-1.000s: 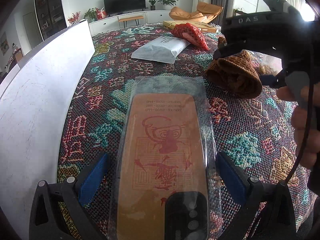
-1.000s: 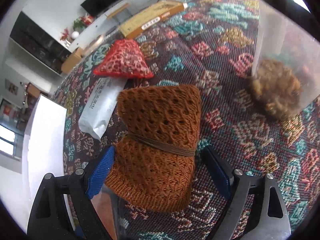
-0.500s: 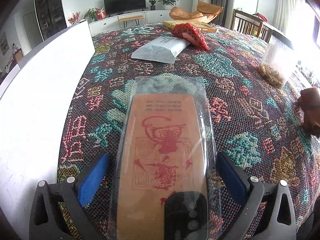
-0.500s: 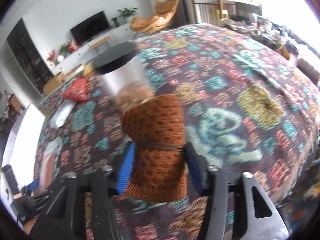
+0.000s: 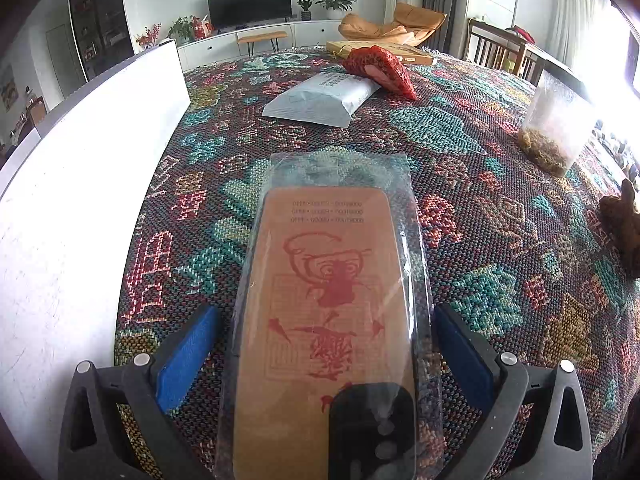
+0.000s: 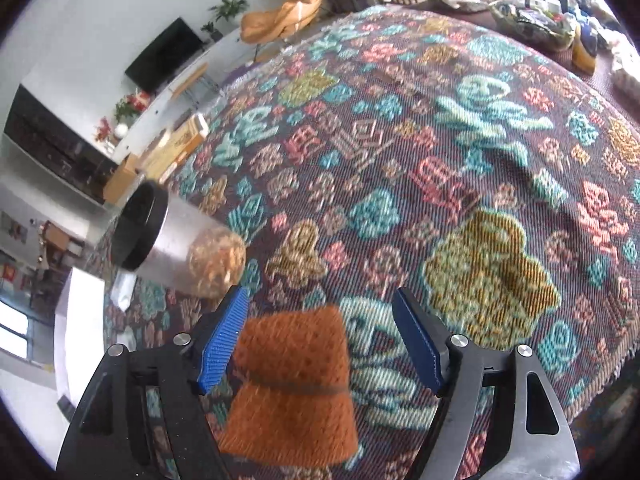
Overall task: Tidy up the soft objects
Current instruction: 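Lift the brown knit bundle off the table with the right tool, then carry the clear package and brown knit bundle over the white box and open both tools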
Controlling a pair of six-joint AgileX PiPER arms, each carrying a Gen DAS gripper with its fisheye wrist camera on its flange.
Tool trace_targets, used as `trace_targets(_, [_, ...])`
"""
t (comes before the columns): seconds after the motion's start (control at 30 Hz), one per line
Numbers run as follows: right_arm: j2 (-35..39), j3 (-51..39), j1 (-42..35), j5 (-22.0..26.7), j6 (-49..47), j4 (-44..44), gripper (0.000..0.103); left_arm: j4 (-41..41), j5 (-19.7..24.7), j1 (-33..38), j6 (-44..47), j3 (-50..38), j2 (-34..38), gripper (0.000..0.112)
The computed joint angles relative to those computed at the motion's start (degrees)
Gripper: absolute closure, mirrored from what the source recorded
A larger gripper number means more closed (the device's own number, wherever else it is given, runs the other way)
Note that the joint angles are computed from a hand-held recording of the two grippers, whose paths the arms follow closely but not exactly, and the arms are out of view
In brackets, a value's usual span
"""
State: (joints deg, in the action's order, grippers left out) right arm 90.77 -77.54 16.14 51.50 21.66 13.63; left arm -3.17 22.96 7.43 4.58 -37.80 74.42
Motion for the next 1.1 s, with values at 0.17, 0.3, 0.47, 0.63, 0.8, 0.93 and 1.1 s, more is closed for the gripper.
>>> trace_targets(0.17, [4.55, -2.57, 14.80, 7.78, 9.99, -16.09, 0.022, 0.23, 0.37, -0.05, -0.33, -0.15, 0.01, 0.009])
trace_targets(0.3, [6.38, -3.16, 16.79, 6.65, 11.35, -21.55, 0.032, -1.60, 6.82, 0.57, 2.95, -3.05, 0.41, 0.009])
trace_targets(0.47, [10.77, -12.88, 10.36, 6.20, 8.69, -23.20, 0.037, -2.12, 11.99, 0.93, 4.40, -5.58, 1.42, 0.009])
trace_targets(0.63, [21.76, -26.21, 4.53, 9.06, 1.99, -16.24, 0.037, -0.39, 12.40, 0.21, 1.73, -5.70, 1.68, 0.009])
trace_targets(0.8, [27.94, -36.64, 3.97, 15.84, -0.69, -16.64, 0.035, -2.25, 13.90, 0.59, 3.72, -7.63, 3.31, 0.015])
trace_targets(0.93, [23.44, -36.90, 4.51, 11.84, 2.35, -21.91, 0.036, -13.62, 15.34, 5.73, 13.01, -9.65, 3.65, 0.038])
trace_targets(1.1, [22.80, -47.90, 6.93, 15.97, 1.66, -24.03, 0.036, -25.71, 20.06, 12.35, 21.08, -11.43, 1.79, 0.038])
